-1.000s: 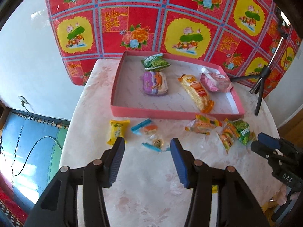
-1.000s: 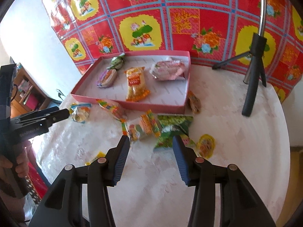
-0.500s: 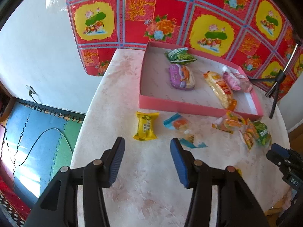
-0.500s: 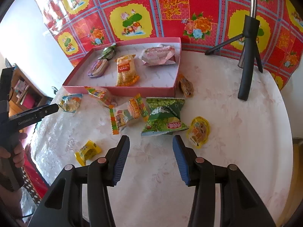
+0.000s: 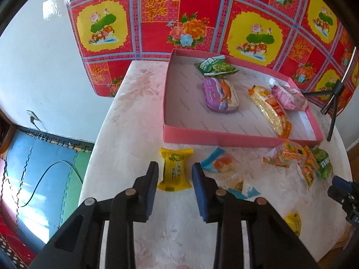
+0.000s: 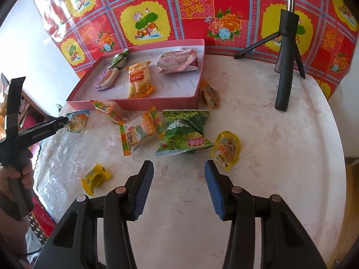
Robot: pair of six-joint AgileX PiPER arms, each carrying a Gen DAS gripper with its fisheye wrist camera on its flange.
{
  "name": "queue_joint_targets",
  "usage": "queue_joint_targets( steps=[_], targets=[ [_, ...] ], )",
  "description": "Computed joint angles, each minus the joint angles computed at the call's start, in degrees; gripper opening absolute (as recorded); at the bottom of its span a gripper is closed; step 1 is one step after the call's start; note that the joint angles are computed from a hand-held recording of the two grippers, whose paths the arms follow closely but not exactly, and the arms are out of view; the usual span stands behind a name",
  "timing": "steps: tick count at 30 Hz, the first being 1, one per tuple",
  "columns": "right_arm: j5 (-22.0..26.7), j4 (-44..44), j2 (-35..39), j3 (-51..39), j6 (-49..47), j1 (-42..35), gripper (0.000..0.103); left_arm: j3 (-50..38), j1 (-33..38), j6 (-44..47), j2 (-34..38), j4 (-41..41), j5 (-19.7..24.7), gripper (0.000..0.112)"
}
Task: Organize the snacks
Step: 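Grasp the yellow square cake packet with the left tool while the right tool grasps the yellow jelly cup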
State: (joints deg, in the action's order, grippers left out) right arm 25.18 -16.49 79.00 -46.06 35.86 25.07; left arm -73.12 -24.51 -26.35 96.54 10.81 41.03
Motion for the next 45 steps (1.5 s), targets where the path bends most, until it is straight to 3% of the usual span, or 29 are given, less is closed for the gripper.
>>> queue_joint_targets(
  steps=[13,22,25,27,35,41,45],
  targets=[
    [0.69,-2.67,-1.35,1.59,2.35,-1.62,0.049,1.69,-0.05,2.48,-2.18,-2.97,-0.19,0.027],
    [1.00,3.04,-4.69,3.15,-5.92,-4.44,0.049,2.27,-0.49,3.06,-3.48,-4.68,0.49,0.027],
    [0.92,0.08,-5.23,3.43,-4.21,-4.29,0.049,1.92,-0.85,2.75,-3.49,-4.32,0.69,0.027],
    [0.94,-3.05,-4.11,2.92,-1.62,-4.69,0.049,1.91,-1.11,2.33,-3.54,-4.01,0.82,0.027],
    [-2.17,0.74,1.68,1.08,-6.21,-8.93,0.048,1.91,-1.37,1.62,-4.79,-3.68,1.67,0.027],
    [-3.48,-1.09,2.95,1.00,-4.94,-9.30,0.038,1.41,-1.65,1.86,-5.75,-3.48,2.28,0.027],
    [-4.04,-2.71,2.53,1.65,-3.27,-9.03,0.036,0.79,-2.14,1.69,-6.20,-3.01,2.94,0.027]
  ],
)
